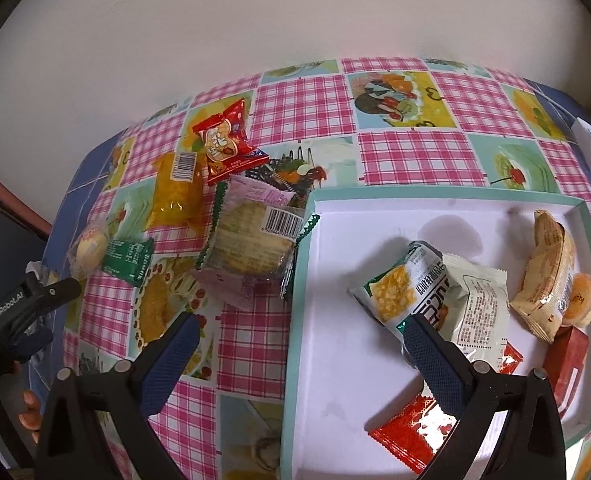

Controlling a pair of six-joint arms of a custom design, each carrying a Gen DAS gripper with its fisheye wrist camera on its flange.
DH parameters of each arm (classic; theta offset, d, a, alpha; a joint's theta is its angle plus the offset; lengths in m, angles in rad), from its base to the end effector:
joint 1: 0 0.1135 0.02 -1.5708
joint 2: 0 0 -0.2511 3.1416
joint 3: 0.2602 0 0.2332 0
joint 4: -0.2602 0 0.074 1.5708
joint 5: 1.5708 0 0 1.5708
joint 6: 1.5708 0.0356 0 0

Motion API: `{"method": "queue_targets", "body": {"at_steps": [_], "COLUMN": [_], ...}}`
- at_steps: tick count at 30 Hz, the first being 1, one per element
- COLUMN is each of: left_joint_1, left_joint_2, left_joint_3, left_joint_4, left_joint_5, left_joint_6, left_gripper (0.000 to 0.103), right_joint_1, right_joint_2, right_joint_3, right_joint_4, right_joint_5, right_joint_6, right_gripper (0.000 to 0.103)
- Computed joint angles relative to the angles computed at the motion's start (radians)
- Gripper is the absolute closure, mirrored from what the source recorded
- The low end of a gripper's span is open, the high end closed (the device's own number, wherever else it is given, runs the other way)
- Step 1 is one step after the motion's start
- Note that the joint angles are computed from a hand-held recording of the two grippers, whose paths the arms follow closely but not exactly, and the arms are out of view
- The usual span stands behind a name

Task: Organize snacks
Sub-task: 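Grasp the green packet with the left tool while the right tool grasps the round barcoded biscuit packet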

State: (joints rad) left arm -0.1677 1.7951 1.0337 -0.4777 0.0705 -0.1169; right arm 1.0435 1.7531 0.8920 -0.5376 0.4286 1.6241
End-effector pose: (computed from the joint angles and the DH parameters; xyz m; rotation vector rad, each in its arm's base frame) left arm 0.3112 -0.0552 0.1427 0.0882 2.8172 -0.1653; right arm 0.1517 0.2311 0.1238 0.8167 2.5577 0.0879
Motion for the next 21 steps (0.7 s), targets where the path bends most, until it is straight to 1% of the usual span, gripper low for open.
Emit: {"method": "queue_targets", "body": {"at_steps": [4, 8, 10, 12, 15, 21], "left_joint_1": [-0.019, -0.042, -0.043, -0.034, -0.017, 0.000], "left_joint_2": [0.045, 0.095, 0.141, 0.205, 0.287, 0.431], "left_joint_3": [0.047, 0.101, 0.151, 0.227, 0.328, 0.521], "left_joint_4": [-0.029, -0.039, -0.067, -0.116, -0.182, -0.282], "left_joint_5": [0.018, 0.031, 0.035, 0.054, 0.071, 0.124], "left_joint_6": [-0.001, 0.073, 0.101, 0.123, 0.118, 0.046], "left_gripper": [0.001, 0.001, 0.001, 0.001, 0.001, 0.001], "right_joint_1": [-0.023, -0.086, -0.115, -0.158, -0.204, -0.273], "right_joint_2": [0.004, 0.000, 0.003, -0.008, -0.018, 0.034], "right_joint_3": [0.004, 0.002, 0.015, 0.014, 0.011, 0.082], "right_joint_4": [0.007, 0.025, 0.012, 0.025, 0.050, 0.056], "right_joint_5": [-0.001, -0.026, -0.032, -0.052, -0.080, -0.111], "right_joint_6": [-0.038, -0.140, -0.187, -0.248, -0.303, -0.440], "right_gripper": [0.000, 0.000, 0.000, 0.000, 0.001, 0.005]}}
